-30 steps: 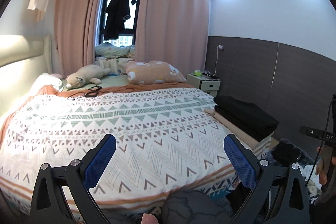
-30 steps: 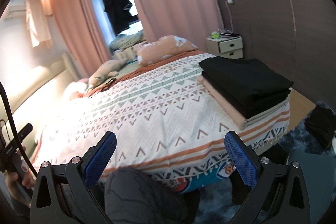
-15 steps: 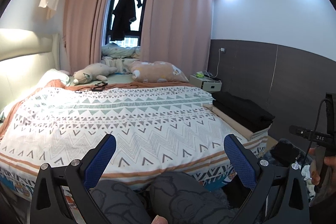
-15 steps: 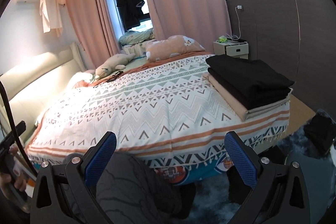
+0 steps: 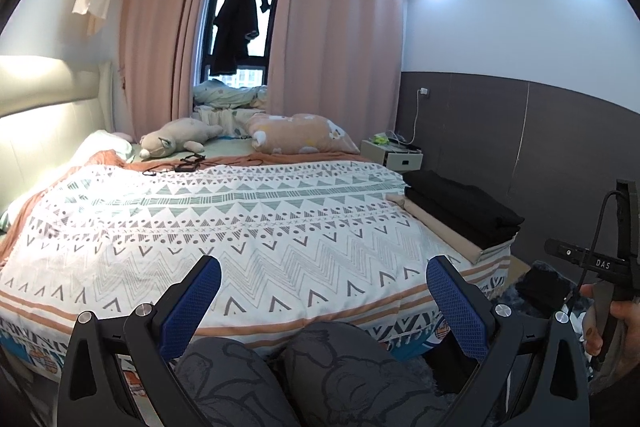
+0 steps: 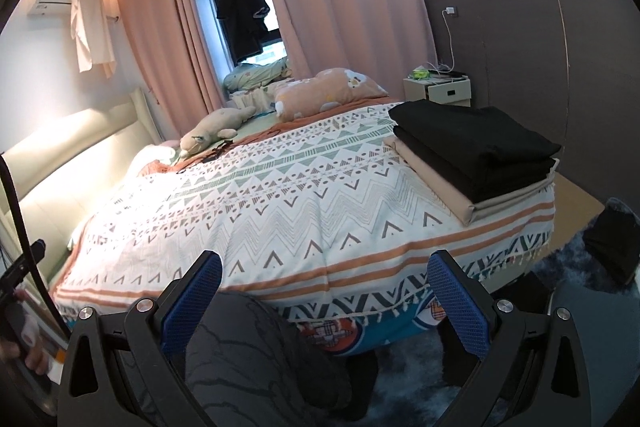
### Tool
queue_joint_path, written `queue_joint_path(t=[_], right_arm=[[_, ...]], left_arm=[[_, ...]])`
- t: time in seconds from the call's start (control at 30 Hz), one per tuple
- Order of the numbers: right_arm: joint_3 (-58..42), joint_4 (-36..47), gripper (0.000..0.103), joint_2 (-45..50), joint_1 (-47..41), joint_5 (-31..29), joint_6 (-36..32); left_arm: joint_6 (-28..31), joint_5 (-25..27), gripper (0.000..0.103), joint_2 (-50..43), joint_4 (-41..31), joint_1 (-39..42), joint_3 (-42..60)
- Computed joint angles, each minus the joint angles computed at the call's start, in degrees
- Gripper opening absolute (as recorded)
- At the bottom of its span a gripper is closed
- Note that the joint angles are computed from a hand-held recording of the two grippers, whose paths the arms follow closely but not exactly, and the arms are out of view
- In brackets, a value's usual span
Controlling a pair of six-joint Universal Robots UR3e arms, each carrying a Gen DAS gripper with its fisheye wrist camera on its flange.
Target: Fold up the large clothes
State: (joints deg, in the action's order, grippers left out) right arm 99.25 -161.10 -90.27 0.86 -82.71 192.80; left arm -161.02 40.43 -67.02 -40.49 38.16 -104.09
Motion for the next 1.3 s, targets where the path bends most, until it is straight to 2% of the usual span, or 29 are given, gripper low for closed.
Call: queue_joint_path(t=[0.23, 0.53, 1.3], right_arm=[[0.4, -0.4, 0.103, -0.1, -0.4, 0.6, 0.7], [0.5, -0.1, 0.103, -0.4, -0.7, 1.0, 0.9], [-0.9, 0.7, 0.103, 1.3, 0.8, -0.6, 2.6]], left_arm=[[-0.5, 1.4, 0.103, 0.1, 0.1, -1.2, 0.0], [-0.5, -0.1, 0.103, 1.0, -1.4, 0.4, 0.6], [-1.1, 0.2, 0.103, 0.8, -1.7, 1.8, 0.3]])
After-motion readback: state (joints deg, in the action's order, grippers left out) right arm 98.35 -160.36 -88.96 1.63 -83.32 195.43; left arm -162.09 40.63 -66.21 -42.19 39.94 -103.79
